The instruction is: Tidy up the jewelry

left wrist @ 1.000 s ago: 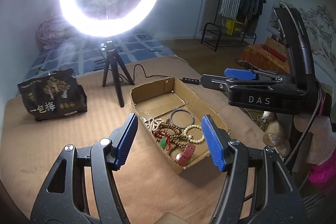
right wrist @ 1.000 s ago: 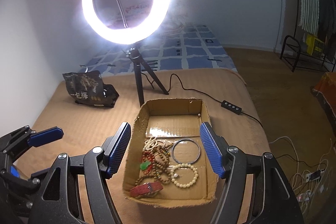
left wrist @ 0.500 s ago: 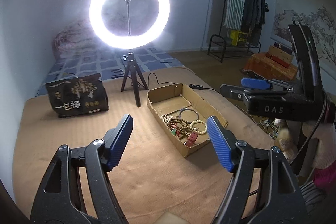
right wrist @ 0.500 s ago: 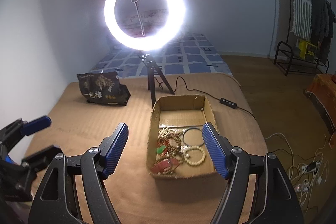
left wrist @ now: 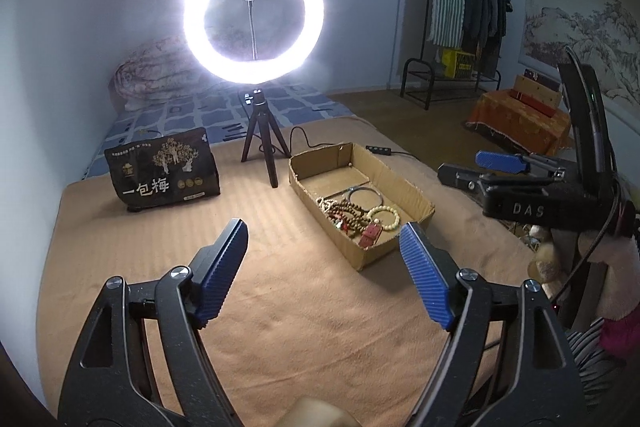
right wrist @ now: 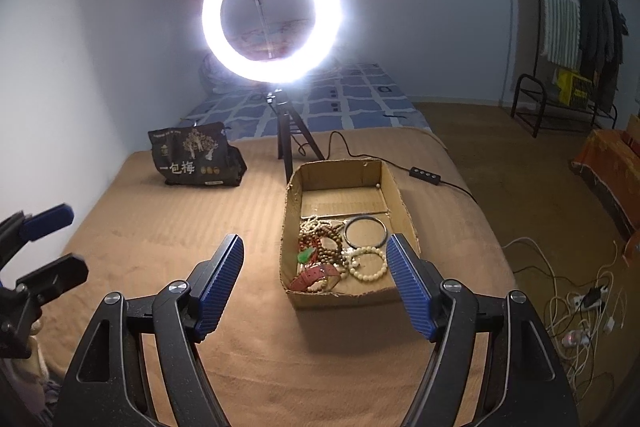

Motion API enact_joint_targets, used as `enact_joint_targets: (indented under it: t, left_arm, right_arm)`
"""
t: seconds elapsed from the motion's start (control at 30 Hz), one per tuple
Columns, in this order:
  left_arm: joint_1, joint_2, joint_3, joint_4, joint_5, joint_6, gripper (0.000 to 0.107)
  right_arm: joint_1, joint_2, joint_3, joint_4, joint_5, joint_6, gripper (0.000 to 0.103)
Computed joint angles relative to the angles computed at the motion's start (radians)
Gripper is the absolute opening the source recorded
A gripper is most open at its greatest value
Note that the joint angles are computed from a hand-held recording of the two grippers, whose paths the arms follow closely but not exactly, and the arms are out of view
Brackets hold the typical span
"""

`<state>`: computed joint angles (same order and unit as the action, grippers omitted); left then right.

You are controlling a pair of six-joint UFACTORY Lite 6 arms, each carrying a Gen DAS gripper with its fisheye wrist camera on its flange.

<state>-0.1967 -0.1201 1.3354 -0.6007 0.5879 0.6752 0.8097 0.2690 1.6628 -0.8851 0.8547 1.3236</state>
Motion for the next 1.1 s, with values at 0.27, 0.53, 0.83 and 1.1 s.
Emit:
enact_joint_targets:
  t: [0.27,0.53,0.83,1.1]
  left_arm:
    - [-0.053,-0.039,-0.036,0.155,-0.054,-0.149,0.097]
    - [-0.094,-0.055,-0.056,0.305,-0.099,-0.291,0.101]
    - [-0.086,-0.064,-0.062,0.309,-0.102,-0.292,0.101]
    - [-0.069,-0.054,-0.053,0.281,-0.094,-0.27,0.101]
  right_arm:
    - [0.001,-0.046,-0.06,-0.054,0.017,0.077,0.081]
    - [0.003,-0.016,-0.042,-0.04,0.017,0.061,0.082]
    - [0.003,-0.005,-0.033,-0.034,0.031,0.056,0.082]
    - [0.004,0.007,-0.02,-0.02,0.037,0.047,0.082]
